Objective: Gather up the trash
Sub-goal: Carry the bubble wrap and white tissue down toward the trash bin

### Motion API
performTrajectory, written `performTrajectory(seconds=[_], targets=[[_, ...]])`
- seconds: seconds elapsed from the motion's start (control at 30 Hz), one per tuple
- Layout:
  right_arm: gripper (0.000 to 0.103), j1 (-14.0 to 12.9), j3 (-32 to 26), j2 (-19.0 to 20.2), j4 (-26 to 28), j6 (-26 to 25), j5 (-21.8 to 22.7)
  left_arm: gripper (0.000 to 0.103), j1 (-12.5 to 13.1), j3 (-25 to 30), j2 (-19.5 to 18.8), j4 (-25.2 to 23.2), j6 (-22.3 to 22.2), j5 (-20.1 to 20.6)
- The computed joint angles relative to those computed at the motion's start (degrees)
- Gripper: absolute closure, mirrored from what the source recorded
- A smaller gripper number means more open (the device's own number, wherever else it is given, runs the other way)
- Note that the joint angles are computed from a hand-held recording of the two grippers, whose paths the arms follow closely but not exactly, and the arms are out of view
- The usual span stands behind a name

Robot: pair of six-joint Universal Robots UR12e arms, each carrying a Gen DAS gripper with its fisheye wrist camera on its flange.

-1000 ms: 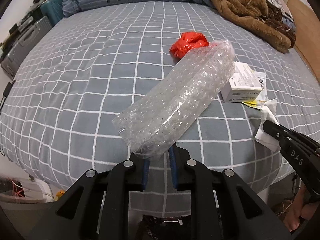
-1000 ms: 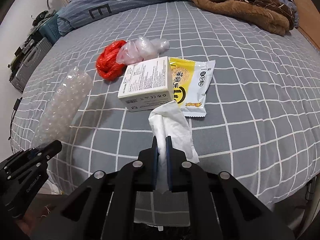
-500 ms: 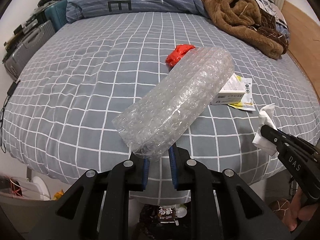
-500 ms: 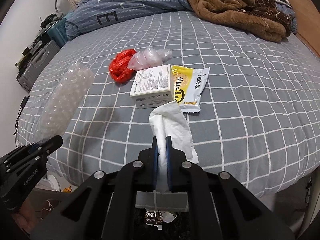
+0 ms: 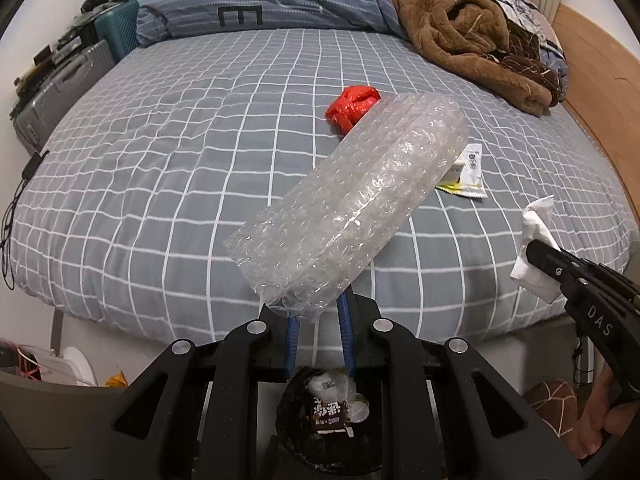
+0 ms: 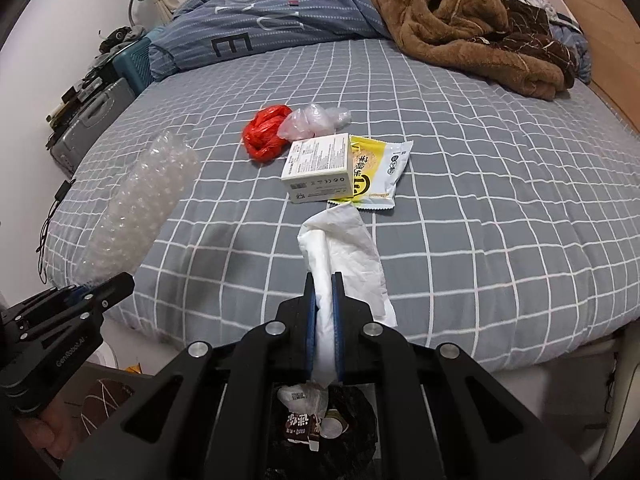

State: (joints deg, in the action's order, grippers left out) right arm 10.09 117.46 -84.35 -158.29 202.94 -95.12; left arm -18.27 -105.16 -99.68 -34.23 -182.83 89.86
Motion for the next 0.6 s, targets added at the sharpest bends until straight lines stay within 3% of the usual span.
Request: performTrajectory(seconds=[0.6], targets=[[0.096,2.9,4.3,-4.5,1.6,2.0,-0.5,0.086,-0.1,-6.5,5.7,0.4,0.5,-1.9]])
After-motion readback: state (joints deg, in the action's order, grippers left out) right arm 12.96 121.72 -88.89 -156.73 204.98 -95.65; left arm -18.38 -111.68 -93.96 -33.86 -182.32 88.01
